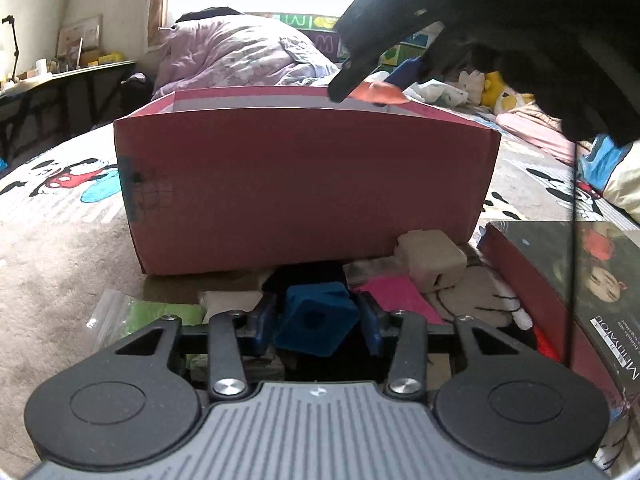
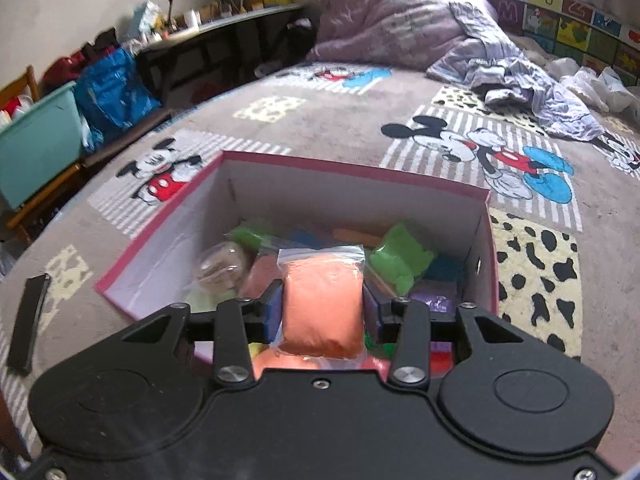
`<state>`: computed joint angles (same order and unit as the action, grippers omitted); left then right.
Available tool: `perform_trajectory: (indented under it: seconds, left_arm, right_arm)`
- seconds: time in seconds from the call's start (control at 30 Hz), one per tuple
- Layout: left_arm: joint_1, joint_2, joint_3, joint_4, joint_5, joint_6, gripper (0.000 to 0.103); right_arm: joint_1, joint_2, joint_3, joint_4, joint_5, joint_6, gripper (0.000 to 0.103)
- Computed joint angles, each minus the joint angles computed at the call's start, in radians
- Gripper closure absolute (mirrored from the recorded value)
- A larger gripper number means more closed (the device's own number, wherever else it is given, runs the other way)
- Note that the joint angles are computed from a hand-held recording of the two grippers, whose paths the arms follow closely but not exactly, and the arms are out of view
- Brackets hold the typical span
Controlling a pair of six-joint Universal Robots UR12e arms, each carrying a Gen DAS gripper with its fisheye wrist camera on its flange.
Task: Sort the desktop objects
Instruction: 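Carry the orange clay bag with the right tool into the pink box and release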
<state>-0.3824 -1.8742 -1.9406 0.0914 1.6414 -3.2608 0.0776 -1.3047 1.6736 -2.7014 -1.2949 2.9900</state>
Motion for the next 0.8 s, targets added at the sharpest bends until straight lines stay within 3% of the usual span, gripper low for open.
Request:
perform_trajectory:
  seconds: [0.33,0.8]
  left_arm:
    - [0.007,0.001,-0.004,0.007,-0.018,-0.01,0.061]
    - [0.01,0.001,-0.006,0.011,-0.029,-0.015,0.061]
  right_arm:
    - [0.037,0.072,-0.13,0.158,-0.068,-0.044,0.063]
    - [0.059,0.131,-0.212,0.272,-0.153,-0.042,0.061]
